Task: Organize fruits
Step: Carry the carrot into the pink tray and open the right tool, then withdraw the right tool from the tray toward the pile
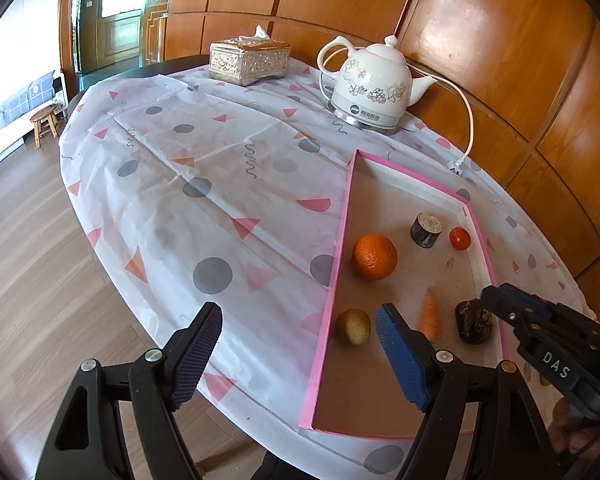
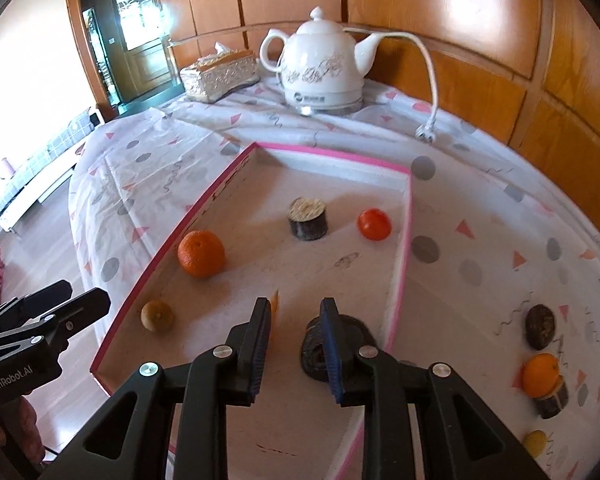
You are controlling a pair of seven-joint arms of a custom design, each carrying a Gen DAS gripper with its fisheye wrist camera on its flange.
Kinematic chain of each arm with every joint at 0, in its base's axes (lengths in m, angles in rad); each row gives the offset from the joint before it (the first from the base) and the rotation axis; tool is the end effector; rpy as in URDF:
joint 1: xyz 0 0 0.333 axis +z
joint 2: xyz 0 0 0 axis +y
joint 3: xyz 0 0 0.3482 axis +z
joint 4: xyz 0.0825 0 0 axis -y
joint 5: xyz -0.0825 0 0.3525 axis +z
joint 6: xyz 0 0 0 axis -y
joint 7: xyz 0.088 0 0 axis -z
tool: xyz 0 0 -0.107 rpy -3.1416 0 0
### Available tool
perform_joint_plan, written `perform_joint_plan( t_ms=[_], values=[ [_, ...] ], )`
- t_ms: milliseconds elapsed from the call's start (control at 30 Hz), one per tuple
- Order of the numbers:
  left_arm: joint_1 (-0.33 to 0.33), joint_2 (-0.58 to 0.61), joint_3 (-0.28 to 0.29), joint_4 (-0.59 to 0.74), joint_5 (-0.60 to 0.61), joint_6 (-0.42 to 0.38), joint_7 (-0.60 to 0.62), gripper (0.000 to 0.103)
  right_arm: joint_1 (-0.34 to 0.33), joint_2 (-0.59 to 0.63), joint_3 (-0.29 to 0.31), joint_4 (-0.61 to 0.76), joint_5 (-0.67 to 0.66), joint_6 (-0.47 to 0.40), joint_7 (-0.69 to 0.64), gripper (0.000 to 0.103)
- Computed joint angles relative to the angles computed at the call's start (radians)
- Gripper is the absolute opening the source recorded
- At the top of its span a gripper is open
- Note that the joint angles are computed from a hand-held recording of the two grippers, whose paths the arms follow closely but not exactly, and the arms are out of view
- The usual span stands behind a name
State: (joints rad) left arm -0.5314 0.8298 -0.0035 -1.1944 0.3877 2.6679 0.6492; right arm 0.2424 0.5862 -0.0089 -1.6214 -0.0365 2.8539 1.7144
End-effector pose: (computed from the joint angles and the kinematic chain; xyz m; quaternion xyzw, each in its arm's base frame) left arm 0.6825 -0.4161 0.3922 -0.6979 0.6307 -0.3022 0.1541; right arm 0.7079 0.1719 0.4017 -0.7109 0.6274 -0.1888 0.2555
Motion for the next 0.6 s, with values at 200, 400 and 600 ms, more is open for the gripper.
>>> perform_joint_plan(
  t_ms=[200, 400, 600],
  values=[
    [-0.003, -0.004, 0.000, -0.005, 0.003, 0.009, 0.006, 0.079, 0.106, -0.050, -0.147, -0.074, -0.112, 0.067, 0.143, 0.027],
    [-0.011, -0.010, 0.004, -0.010, 0.012, 0.018, 0.012, 0.080, 0.155, -0.098, -0.232, -0.136, -0.226, 0.108, 0.278, 0.030],
    [-0.017, -0.005, 0.000, 0.006, 0.018, 0.008, 0.030, 0.080, 0.185, -0.141, -0.294, -0.192, -0.347, 0.130, 0.389, 0.030]
  ],
)
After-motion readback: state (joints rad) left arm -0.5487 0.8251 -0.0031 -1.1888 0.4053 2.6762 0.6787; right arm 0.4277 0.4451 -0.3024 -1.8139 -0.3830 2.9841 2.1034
